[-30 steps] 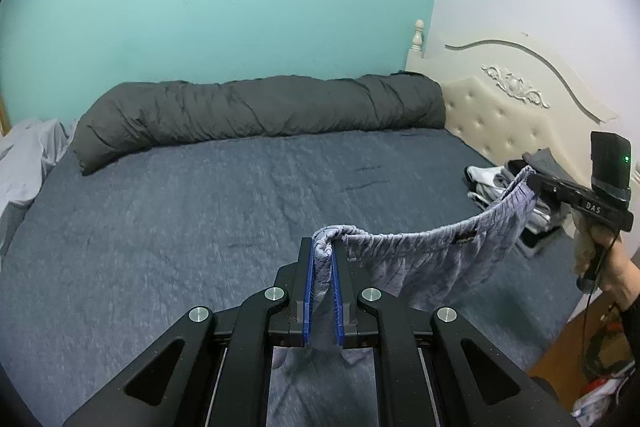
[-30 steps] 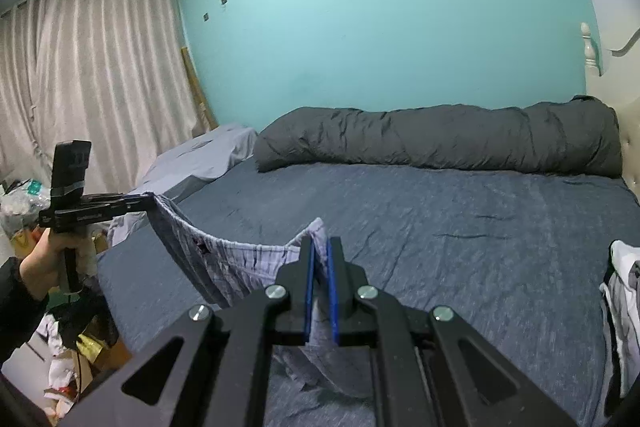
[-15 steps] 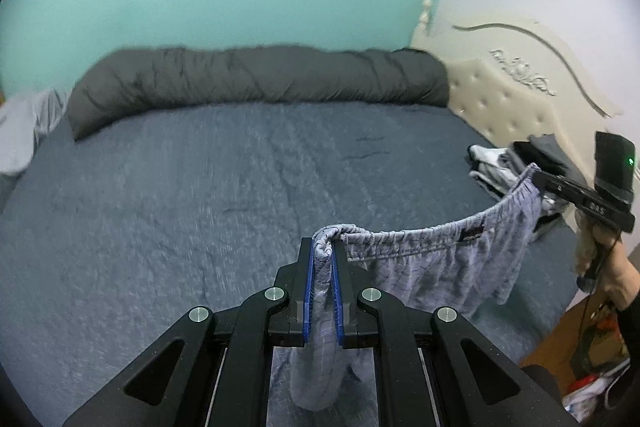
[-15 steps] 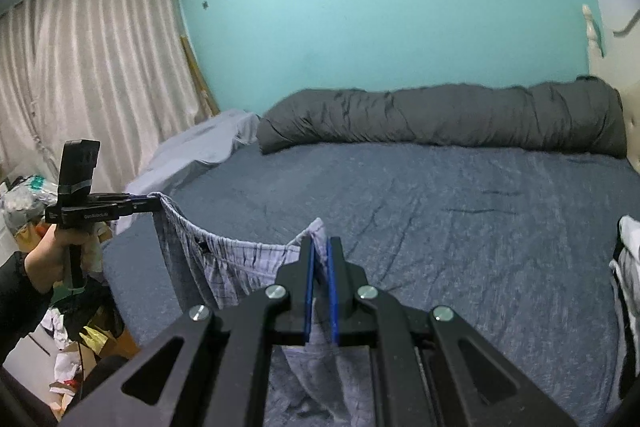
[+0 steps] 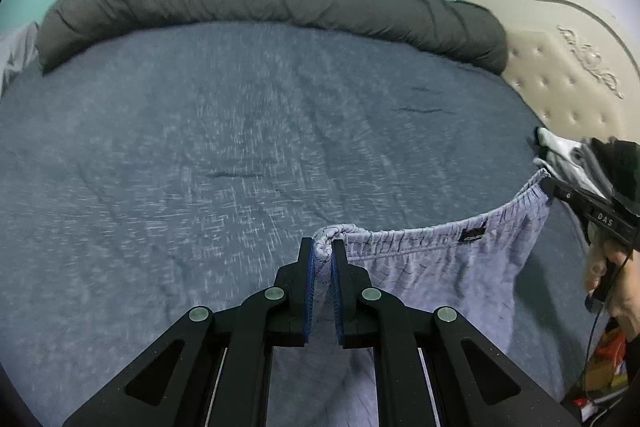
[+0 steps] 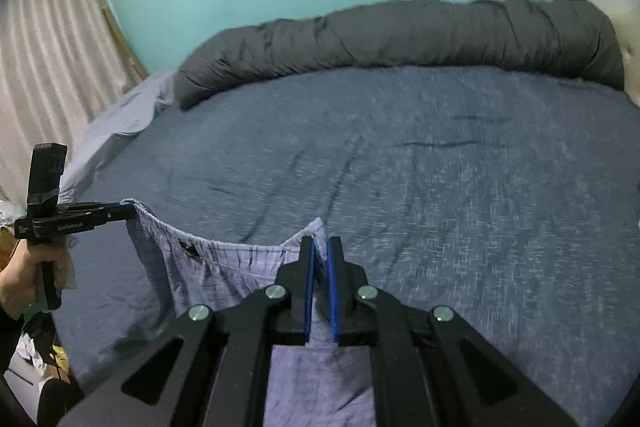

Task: Fold clothes
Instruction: 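Lift the shorts by the waistband with both tools, holding it stretched, then lay the shorts flat on the bed and open both tools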

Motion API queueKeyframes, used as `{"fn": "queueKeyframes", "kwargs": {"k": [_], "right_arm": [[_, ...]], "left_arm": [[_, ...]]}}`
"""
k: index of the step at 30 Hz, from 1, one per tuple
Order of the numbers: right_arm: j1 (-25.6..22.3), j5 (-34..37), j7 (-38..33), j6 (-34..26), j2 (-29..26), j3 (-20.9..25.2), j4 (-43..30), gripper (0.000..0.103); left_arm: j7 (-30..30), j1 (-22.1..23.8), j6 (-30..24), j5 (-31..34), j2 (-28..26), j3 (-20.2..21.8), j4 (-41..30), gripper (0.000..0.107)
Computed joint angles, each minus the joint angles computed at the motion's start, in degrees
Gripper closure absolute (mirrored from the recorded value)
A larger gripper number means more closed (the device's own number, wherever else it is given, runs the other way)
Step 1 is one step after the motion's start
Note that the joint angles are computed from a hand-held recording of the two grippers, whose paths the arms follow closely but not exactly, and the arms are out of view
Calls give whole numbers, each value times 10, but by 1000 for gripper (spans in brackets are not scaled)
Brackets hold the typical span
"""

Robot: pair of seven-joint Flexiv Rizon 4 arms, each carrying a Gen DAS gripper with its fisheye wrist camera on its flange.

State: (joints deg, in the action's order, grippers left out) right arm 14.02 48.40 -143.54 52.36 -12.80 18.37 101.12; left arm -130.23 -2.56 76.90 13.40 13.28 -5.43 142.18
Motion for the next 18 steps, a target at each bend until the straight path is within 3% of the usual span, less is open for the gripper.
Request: {"fn": "queueKeyframes", "kwargs": {"k": [4, 9, 12, 14, 16, 18], "right_arm": [[21, -44, 27, 31, -64, -4, -28, 97], [26, -105, 67, 55, -123, 9, -56, 97], [33, -144, 97, 71, -152, 13, -67, 97], [38, -169, 122, 76, -170, 15, -74, 97], [39, -191, 144, 83, -184, 19, -78, 97], [41, -213, 167, 91, -197, 22, -79, 97]], "left_arm": [[34, 2, 70, -19, -81, 23, -3, 99], [110, -13, 134, -89, -164, 46, -11, 98], [185, 7, 171, -181, -197, 13, 0, 98], [211, 11, 176, -212, -214, 4, -3, 98], [208, -17, 167, -206, -230, 36, -16, 96], [220, -11, 177, -229, -238, 24, -11, 96]]}}
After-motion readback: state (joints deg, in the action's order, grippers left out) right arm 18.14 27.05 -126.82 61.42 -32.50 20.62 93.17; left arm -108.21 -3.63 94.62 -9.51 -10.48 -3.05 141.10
